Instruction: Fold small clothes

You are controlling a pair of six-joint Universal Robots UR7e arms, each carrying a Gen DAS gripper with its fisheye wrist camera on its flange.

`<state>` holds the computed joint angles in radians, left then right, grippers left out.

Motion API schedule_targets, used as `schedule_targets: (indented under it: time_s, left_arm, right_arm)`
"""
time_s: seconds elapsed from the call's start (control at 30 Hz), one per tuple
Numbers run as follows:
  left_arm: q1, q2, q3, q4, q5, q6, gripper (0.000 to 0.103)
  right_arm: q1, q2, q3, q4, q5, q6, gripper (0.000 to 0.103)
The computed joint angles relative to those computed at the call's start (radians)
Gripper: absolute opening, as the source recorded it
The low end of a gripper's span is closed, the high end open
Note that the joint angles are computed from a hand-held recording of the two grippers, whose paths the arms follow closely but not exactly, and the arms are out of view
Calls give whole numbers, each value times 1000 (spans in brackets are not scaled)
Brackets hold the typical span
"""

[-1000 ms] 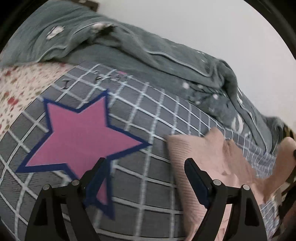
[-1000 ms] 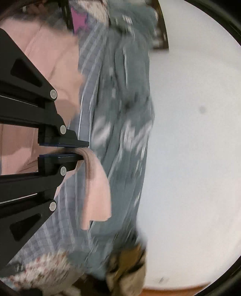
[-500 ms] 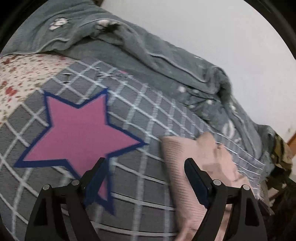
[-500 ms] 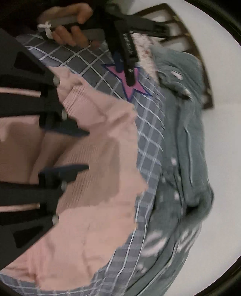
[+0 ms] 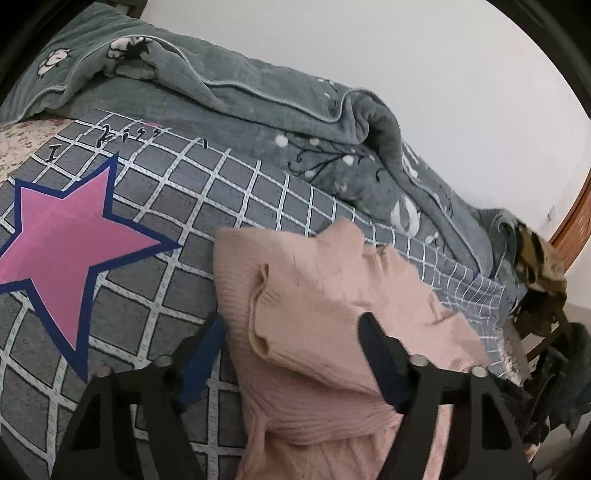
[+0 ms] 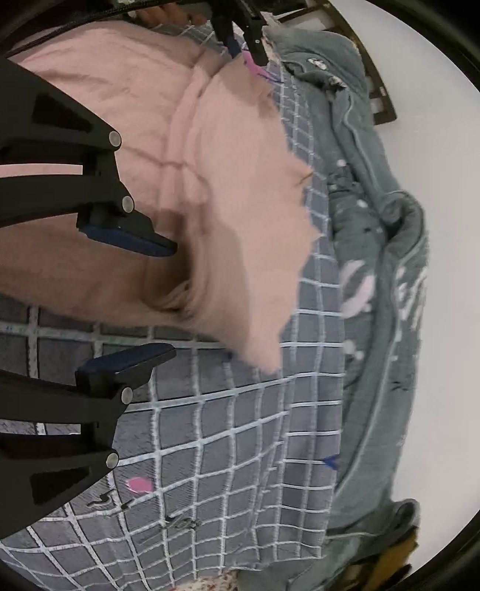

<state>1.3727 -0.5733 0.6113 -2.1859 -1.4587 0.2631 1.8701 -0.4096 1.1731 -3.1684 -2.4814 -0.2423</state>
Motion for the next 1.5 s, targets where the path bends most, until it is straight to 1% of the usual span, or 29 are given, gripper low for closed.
schedule_targets:
  time_s: [0.03,0.07,0.1,0.13,0.2,0.23,0.27,0.33,0.43,0.5,0.57,0.63,0.7,0.73,0.77,0.83,0.9,0.97,1.0,1.03,1.07,1.1,1.13,1.17,1.2,1.27,1.33,1.4,1.5]
  left_arm:
    - [-1,-1,3,-7,7,2,62]
    - [-2,-1,4,-9,12,4,55]
    - [-1,0,2,-8,14,2,50]
    - [2,2,-6,-4,12,-2,48]
    - [9,0,-9,-8,2,-12,40]
    - [12,-3,-8,-10,-2,-12,38]
    - [14,-5,-7,-13,-6,-12,35]
    - [18,-11,-3,-14,-25,-6,31]
    - [20,-18,1,2,-57,14,31]
    - [17,-19,-3,36,-70,44,31]
    - [13,-22,6,48,-68,65,31]
    - [10,-17,-3,80,-67,74,31]
    - [6,-13,-7,96,-49,74,31]
    - [5,-13,-4,94,-37,72,31]
    - [3,-11,-5,96,-27,68,31]
    - [0,-3,-12,104,-9,62,33]
    - [-6,1,-8,102,22,64,33]
    - [-13,-3,13,88,50,79,33]
    - [-19,-11,40,60,69,93,32]
    - [-22,-17,58,41,81,104,32]
    - [-25,-24,78,15,92,115,27]
    - [-27,-35,105,-20,100,128,12]
    - [-26,-37,110,-33,96,138,9]
    - [-24,-42,115,-43,83,146,8]
    - [-20,-48,120,-48,70,149,8]
    - [-18,-52,117,-37,69,151,8]
    - [-19,-50,114,-18,85,148,8]
    - [-23,-50,117,-16,107,147,10]
    - [-28,-60,138,-45,114,150,11]
  right_arm:
    - [-2,0,-4,9,3,4,48]
    - [-2,0,-7,15,6,7,48]
    - [-2,8,-25,19,2,-8,48]
    - [2,20,-44,9,-12,-32,46]
    - [6,58,-106,-9,-28,-92,37]
    - [6,64,-118,-6,-25,-101,23]
    - [6,74,-136,-7,-35,-109,17]
    - [7,87,-154,-39,-56,-124,15]
    - [-3,49,-100,-45,-52,-70,15]
    - [-11,25,-67,-39,-56,-36,15]
    - [-21,0,-38,22,-38,32,16]
    - [-16,6,-45,38,-57,9,17]
    - [-4,-1,-24,-13,-41,-60,24]
    - [0,-12,-2,-47,-20,-88,30]
    - [3,-25,24,-81,7,-111,39]
    - [8,-52,71,-151,60,-143,49]
    - [7,-57,74,-201,91,-136,49]
    - [1,-59,68,-199,123,-92,49]
    - [-2,-50,49,-181,123,-69,49]
    - [-2,-33,22,-159,101,-61,49]
    - [-4,-14,-6,-133,75,-59,49]
    - [-7,4,-36,-92,42,-54,49]
    - [-8,22,-69,-29,-10,-38,48]
    - [-10,40,-102,45,-73,-12,46]
    - [-17,44,-107,81,-100,21,46]
    - [-22,16,-66,61,-67,66,46]
    - [-21,6,-49,21,-62,70,46]
    - [-22,-1,-34,19,-55,82,46]
    - [-17,3,-23,-43,-51,41,47]
